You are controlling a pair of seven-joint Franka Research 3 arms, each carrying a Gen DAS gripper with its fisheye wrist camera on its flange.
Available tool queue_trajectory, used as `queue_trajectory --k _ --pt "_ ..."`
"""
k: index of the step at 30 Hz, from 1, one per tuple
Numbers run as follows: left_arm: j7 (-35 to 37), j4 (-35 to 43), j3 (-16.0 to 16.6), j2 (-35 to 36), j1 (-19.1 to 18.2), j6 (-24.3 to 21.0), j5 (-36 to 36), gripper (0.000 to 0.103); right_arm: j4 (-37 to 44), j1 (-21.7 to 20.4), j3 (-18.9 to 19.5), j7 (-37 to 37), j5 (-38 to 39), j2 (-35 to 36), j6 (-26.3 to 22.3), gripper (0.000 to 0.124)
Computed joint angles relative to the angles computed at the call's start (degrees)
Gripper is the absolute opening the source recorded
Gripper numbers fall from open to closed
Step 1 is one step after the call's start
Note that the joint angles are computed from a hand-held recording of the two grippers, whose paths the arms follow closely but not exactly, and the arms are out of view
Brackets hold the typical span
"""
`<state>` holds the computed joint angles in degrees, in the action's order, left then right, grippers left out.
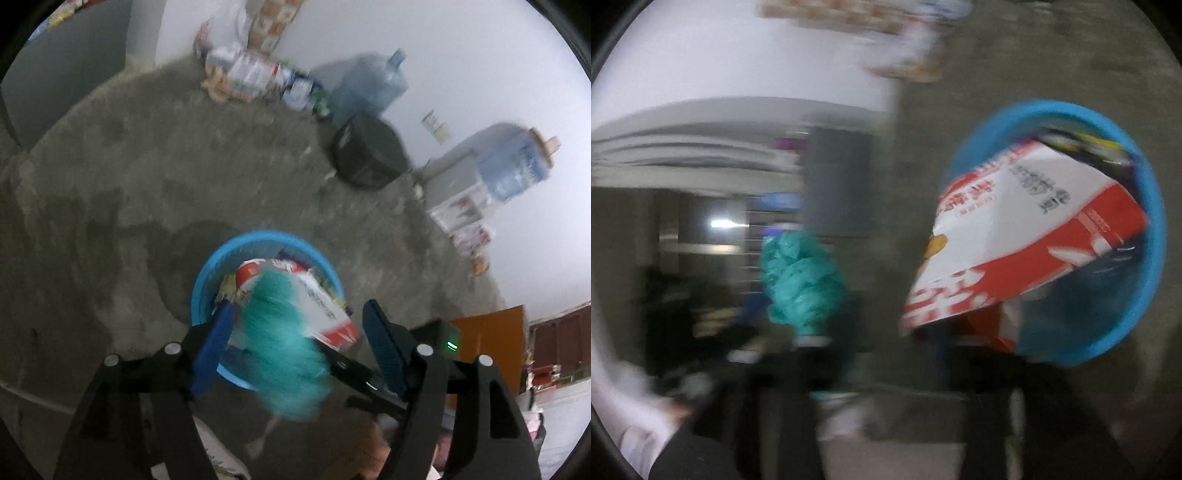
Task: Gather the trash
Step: 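Carry both bags over the blue wastebasket and open both grippers, then move both grippers back over the table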
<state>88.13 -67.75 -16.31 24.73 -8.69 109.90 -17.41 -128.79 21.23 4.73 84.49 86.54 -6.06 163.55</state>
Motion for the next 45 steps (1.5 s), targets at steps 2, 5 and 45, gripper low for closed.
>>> queue_trajectory --k 2,5,45 --pt "-1.2 0.1 0.3 0.9 -0.4 -0.7 0.9 0.070 -1.6 -0.2 0.0 4.9 -1.2 0.5 -0.6 0.052" --pt "-0.9 -3.1 -0.2 -0.8 0.9 0.9 -1.7 0.070 -4.4 0.8 0.5 1.1 6.1 -2.5 3.1 0.053" --pt "-5.4 -59.1 19.9 -73.2 10.6 26.0 14.3 0.097 17.9 -7.1 22.5 46.6 -95.9 -3.9 -1.4 0.090"
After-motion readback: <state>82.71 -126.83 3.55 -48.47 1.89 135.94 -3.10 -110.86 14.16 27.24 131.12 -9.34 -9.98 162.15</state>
